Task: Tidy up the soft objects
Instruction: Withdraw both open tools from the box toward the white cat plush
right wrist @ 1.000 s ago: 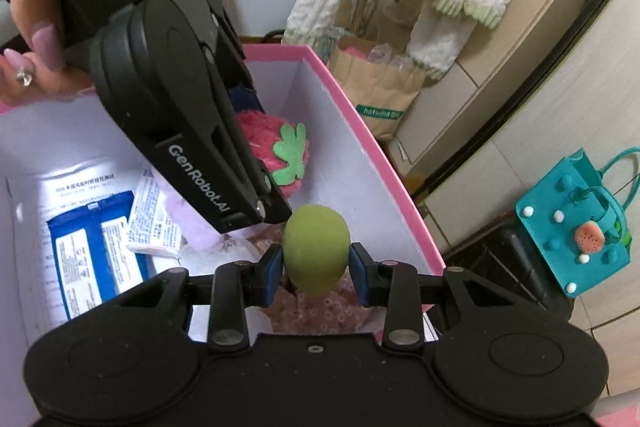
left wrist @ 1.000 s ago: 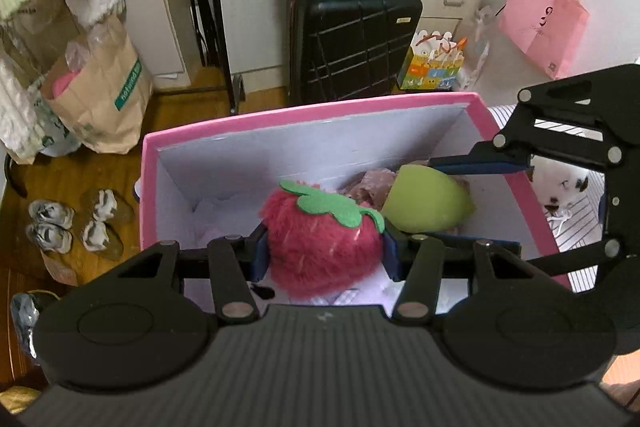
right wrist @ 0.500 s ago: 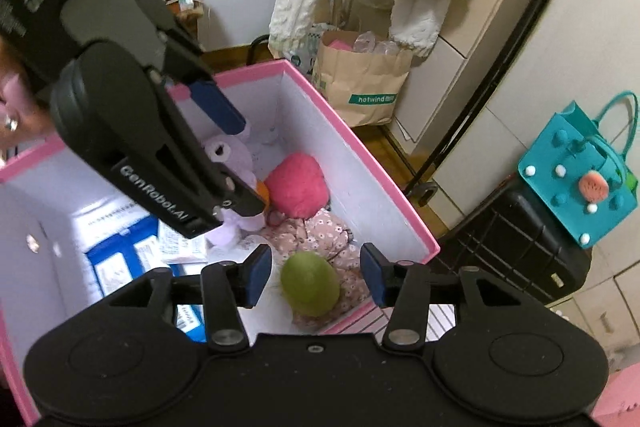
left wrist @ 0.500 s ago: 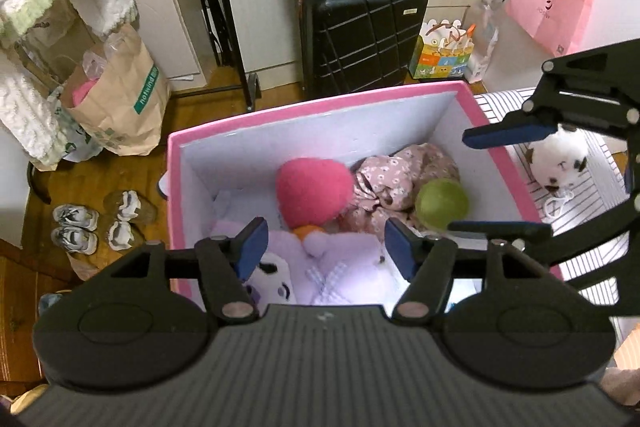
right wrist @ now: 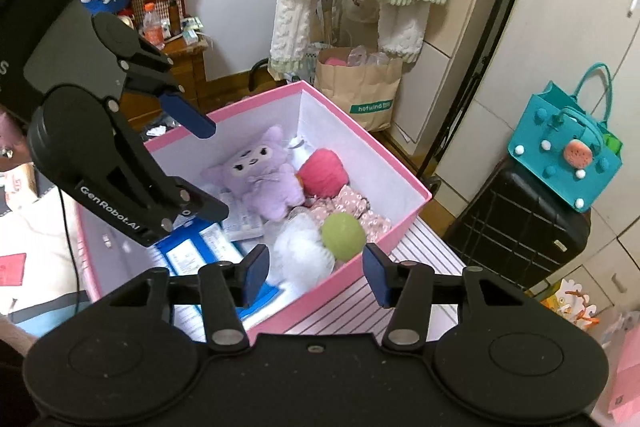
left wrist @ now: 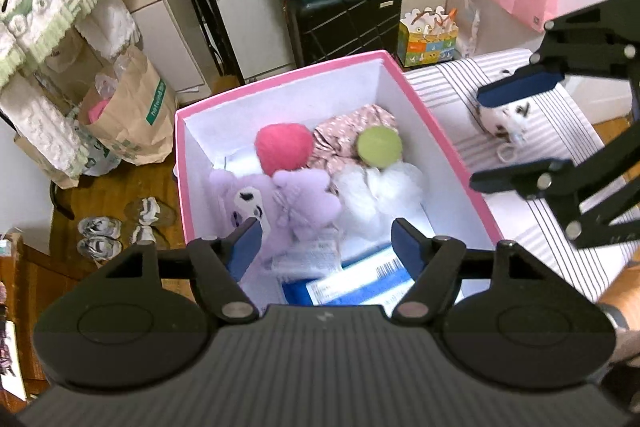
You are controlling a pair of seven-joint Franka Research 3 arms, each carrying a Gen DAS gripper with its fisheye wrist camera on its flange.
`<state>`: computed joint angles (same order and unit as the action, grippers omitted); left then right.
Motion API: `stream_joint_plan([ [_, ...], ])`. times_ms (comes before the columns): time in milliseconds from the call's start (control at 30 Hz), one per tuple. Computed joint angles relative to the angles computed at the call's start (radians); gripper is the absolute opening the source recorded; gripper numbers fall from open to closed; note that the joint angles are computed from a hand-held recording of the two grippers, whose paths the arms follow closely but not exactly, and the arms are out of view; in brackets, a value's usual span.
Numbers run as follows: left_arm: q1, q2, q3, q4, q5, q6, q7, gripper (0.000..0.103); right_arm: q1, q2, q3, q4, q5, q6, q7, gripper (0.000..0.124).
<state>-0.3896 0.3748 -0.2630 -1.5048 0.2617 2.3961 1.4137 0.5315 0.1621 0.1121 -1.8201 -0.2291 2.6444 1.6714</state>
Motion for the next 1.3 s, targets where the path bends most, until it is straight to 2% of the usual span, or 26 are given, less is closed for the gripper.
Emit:
stream_joint_plan([
  [233,-0.032,-0.140,-0.010,-0.151,0.090,0.025,0.000,0.084,-0.014,-0.131,0.024,-0.140,-0.017,0.021,0.057,0.057],
  [333,-0.043,-0.198,-0.018,-0.214,0.138,0.047,-0.006,0.086,-0.028,-0.182,0.043,-0.190,0.000,0.022,0.066,0.058],
  [633,-0.047,-0.302,-0.052,-0.345,0.126,0.126,0.036,0.092,-0.076,-0.338,0.100,-0.363,0.015,0.070,0.099,0.062],
  [767,-0.057,-0.323,-0.058,-0.379,0.156,0.136,0.016,0.093,-0.100,-0.397,0.123,-0.444,0.029,0.092,0.117,0.063],
  [1000,-0.075,-0.333,-0.077,-0.414,0.118,0.137,0.044,0.094,-0.125,-0.472,0.135,-0.564,0.115,0.110,0.116,0.064],
  [1167,-0.100,-0.311,-0.091,-0.408,0.105,0.087,0.065,0.094,-0.132,-0.516,0.131,-0.647,0.165,0.119,0.111,0.064],
  [1300,-0.114,-0.293,-0.099,-0.400,0.068,0.083,0.093,0.094,-0.130,-0.536,0.119,-0.716,0.216,0.156,0.088,0.065],
])
